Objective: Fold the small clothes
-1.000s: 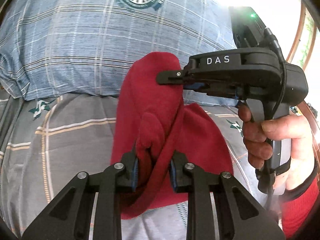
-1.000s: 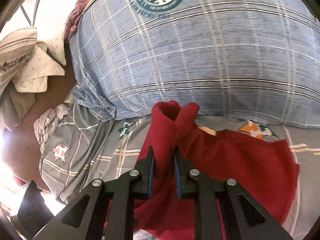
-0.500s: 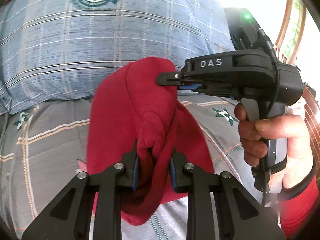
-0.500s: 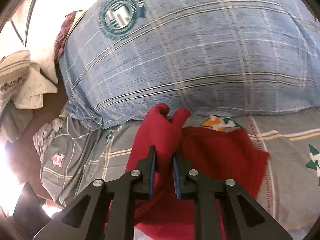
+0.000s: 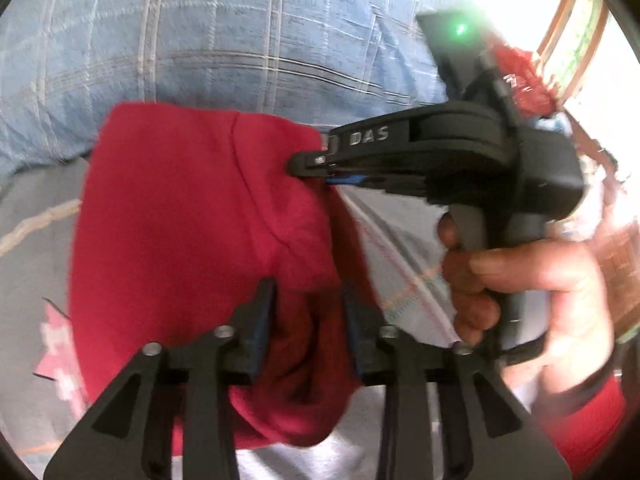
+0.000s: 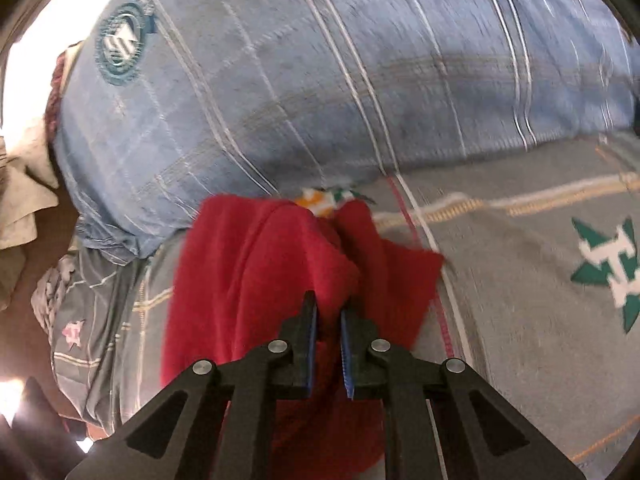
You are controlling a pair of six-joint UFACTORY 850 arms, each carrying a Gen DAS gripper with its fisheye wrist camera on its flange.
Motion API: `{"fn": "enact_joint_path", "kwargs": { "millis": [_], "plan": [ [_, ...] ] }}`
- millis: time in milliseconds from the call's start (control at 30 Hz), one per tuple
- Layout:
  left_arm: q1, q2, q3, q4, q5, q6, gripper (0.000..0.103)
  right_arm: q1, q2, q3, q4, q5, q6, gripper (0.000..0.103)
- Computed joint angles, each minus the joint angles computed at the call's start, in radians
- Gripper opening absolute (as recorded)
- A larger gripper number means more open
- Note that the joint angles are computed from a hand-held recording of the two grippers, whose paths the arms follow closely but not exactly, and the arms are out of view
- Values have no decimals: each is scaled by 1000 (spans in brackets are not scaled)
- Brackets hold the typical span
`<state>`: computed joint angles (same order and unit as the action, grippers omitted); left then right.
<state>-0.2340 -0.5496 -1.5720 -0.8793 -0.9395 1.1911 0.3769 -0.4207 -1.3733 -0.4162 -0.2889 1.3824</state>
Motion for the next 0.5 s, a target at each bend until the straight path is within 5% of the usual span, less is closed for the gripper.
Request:
{"fn": "enact_joint_path", "kwargs": {
  "millis": [133,233,333,500],
  "plan": [
    [47,23,6,-23,-113,94,46,7,60,80,-100,65,195,29],
    [94,66,38,-44,-89,188,51,43,111,122,-294,84,398,52],
    [136,71,40,-64,-40,214,52,84,129,131,-315,93,405,68],
    [166,24,1,-18,-6,109,52,108,89,109,-124,98,262,69]
  ]
}}
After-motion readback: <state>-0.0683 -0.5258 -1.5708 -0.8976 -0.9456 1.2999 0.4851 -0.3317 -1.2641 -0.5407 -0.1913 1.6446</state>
